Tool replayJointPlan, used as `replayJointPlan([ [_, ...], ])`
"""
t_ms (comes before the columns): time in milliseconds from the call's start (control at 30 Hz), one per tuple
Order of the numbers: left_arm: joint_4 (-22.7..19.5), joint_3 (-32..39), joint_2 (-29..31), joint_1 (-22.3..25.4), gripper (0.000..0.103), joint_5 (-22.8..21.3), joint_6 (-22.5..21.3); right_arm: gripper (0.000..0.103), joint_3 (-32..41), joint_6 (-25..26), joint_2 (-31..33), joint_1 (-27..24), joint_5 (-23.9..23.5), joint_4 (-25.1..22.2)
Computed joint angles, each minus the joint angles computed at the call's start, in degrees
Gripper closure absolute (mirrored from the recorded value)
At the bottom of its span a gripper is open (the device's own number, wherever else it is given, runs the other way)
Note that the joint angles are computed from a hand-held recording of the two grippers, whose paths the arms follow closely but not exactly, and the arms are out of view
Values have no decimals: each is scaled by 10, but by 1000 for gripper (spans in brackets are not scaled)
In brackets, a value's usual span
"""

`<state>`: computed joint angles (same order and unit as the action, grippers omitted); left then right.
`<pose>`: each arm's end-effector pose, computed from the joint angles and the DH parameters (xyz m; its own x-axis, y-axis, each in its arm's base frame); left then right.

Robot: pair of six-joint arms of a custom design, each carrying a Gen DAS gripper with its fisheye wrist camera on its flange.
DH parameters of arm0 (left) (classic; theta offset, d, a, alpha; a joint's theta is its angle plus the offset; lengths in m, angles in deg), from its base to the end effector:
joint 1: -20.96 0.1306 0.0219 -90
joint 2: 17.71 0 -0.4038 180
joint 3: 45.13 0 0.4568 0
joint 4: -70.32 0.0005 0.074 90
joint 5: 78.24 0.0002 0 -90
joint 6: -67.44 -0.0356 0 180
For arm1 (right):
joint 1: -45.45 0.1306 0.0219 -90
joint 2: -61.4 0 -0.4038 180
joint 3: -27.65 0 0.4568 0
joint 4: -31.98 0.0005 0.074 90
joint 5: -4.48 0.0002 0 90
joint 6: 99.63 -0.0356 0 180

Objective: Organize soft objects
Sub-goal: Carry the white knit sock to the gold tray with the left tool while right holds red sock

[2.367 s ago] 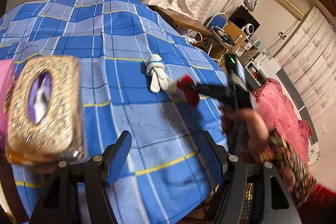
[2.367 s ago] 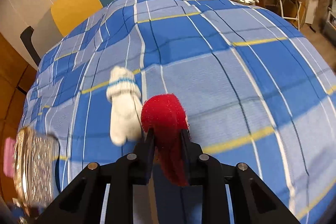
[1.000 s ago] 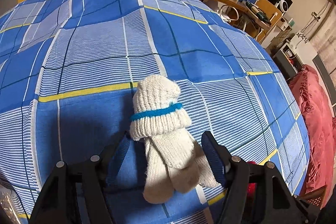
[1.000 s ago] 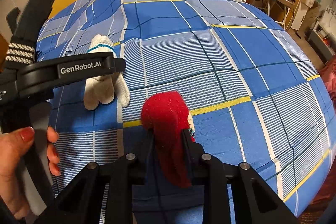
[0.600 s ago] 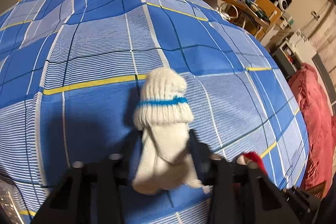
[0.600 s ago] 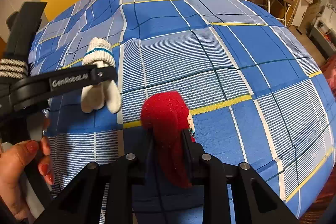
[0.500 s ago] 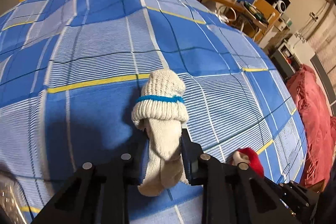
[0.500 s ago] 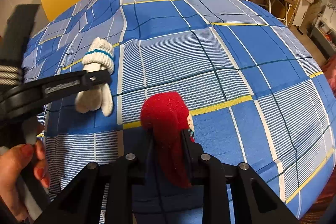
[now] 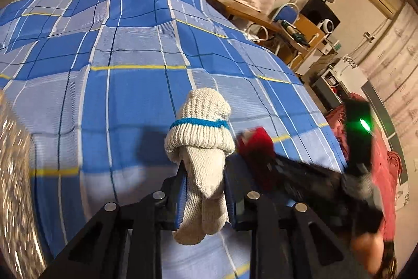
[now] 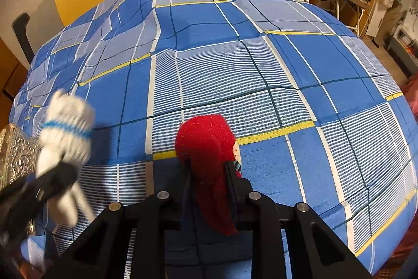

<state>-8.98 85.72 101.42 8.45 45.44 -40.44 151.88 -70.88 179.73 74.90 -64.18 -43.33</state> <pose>0.6840 -0.1725 0.4802 -0.7401 0.4259 -0.5204 0.6451 0.6681 -0.3708 0.6209 0.3351 0.4326 -0.6959 0.5449 -0.4678 0.5480 0.8239 0.1445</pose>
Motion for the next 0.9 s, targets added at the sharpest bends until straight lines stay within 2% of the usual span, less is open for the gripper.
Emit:
replayJointPlan([
  [133,1,-60,-49,18,79,34,-27,80,-13,1,-8,0,2,16],
  [267,-4,-111,-101,46,79,71,-74,81,-23,8,-18,1,13,39],
  [500,-39,-139,-142,106,79,130,-144,81,-36,17,-29,5,11,75],
  [633,-50,-129,-146,147,79,149,-147,81,-38,25,-32,7,24,83],
  [900,-13,-83,-123,229,79,138,-99,82,-54,33,-46,9,34,120],
])
